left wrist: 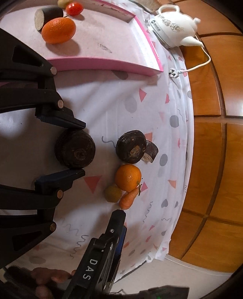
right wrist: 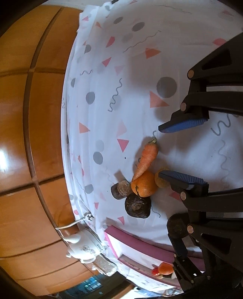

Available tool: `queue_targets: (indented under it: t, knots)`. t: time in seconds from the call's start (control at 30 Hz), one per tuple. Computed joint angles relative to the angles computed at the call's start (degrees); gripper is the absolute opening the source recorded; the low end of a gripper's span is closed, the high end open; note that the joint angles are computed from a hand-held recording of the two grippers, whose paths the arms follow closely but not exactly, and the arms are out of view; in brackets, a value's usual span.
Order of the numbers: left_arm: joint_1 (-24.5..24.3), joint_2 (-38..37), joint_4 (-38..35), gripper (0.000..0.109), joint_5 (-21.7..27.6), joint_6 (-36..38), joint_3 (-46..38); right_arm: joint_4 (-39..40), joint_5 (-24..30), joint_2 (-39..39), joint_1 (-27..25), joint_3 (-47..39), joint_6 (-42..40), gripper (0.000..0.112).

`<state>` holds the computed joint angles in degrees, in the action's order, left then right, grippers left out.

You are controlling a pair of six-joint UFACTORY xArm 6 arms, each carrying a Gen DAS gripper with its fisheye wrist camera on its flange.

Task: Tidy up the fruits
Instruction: 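Grasp the dark round fruit with the left tool while the right tool approaches the carrot, then grasp the carrot with the right tool while the left tool holds the dark fruit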

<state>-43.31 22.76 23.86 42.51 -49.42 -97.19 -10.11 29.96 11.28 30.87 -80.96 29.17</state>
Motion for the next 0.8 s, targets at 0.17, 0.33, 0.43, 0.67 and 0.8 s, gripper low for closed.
queue_targets:
  t: [0.17, 0.33, 0.43, 0.67, 0.8]
  knots:
    - [-0.30, -0.69, 3.57, 0.044, -1.95, -2.18, 2.08, 1.21, 2.77, 2.96, -0.07, -3.97, -5.92, 0.042]
    - [-0.28, -1.64, 6.43, 0.044, -4.48, -4.52, 4.46, 0.53, 5.74, 5.98, -0.39, -8.20, -11.27, 0.042]
    - [-0.35, -1.68, 7.91, 0.044, -4.93, -5.54, 4.79, 2.11, 7.61, 7.73, -0.51, -10.79, -16.30, 0.042]
    - [-0.38, -1.57, 8.35, 0.044, -5.01, -6.21, 4.75, 3.94, 9.76, 11.05, -0.59, -15.61, -23.17, 0.036]
    - [-0.38, -1.68, 8.47, 0.044, -5.24, -6.33, 4.95, 4.04, 11.51, 12.33, -0.41, -17.37, -25.31, 0.023]
